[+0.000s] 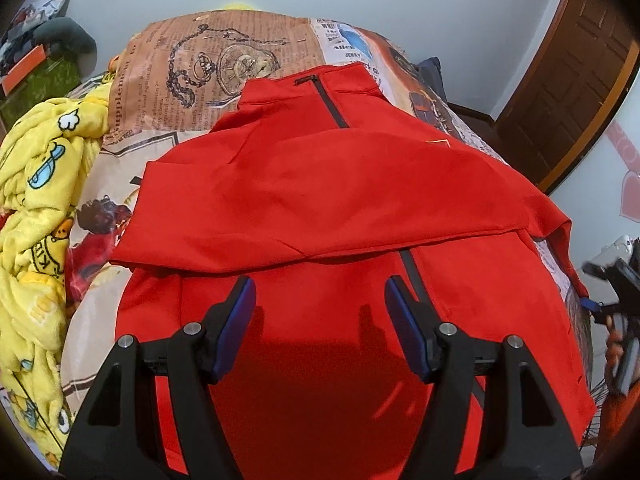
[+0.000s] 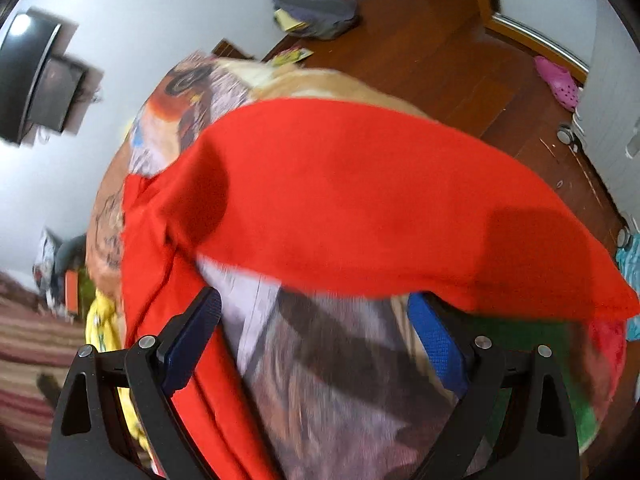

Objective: Fold large clothes

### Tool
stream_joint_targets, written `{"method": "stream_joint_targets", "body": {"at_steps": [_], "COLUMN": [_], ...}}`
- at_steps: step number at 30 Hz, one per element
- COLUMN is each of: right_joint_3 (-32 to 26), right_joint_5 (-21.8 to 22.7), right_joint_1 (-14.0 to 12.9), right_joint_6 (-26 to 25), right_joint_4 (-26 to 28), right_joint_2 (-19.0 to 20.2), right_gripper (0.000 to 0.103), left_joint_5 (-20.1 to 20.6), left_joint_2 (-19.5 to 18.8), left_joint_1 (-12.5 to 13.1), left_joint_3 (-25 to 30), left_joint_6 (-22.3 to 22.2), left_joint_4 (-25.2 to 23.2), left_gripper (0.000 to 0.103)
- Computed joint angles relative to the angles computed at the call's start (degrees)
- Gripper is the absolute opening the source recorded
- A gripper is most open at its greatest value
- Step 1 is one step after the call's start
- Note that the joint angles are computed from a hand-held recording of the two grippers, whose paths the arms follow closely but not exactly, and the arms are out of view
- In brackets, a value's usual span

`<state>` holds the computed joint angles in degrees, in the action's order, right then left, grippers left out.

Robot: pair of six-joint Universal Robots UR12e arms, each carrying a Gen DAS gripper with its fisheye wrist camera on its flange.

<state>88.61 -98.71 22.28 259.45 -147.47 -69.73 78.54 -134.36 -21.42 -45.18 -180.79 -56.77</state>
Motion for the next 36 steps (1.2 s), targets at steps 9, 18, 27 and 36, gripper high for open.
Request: {"method": "stream_joint_targets", "body": {"at_steps": [9, 18, 27, 36], "right_joint_3": [-6.6, -16.2, -29.0, -42.7], "right_joint_5": [-10.6, -22.6, -22.1, -6.7], "right_joint_1": [-1.2, 0.1, 1.9, 3.1], "right_joint_6": [3.1, -10.1, -29.6, -37.0], "right_joint_4": [14.2, 19.9, 9.6, 12.6], "right_joint_2": [3.4, 6.2, 10.8, 19.0], "right_gripper": [0.057, 0.009, 0.009, 0.009], "left_joint_5": [2.5, 6.5, 5.0, 3.7], "left_joint_2": [0.8, 1.8, 2.7, 4.2], "left_joint_1": [0.0, -0.3, 0.0, 1.0], "left_joint_3": [-1.5, -3.9, -5.7, -7.8], "left_joint_6": [0.4, 3.7, 3.9, 2.7], "left_joint_4": [1.0, 4.0, 6.6, 8.3], "left_gripper": [0.066, 0.066, 0.066, 0.066]}}
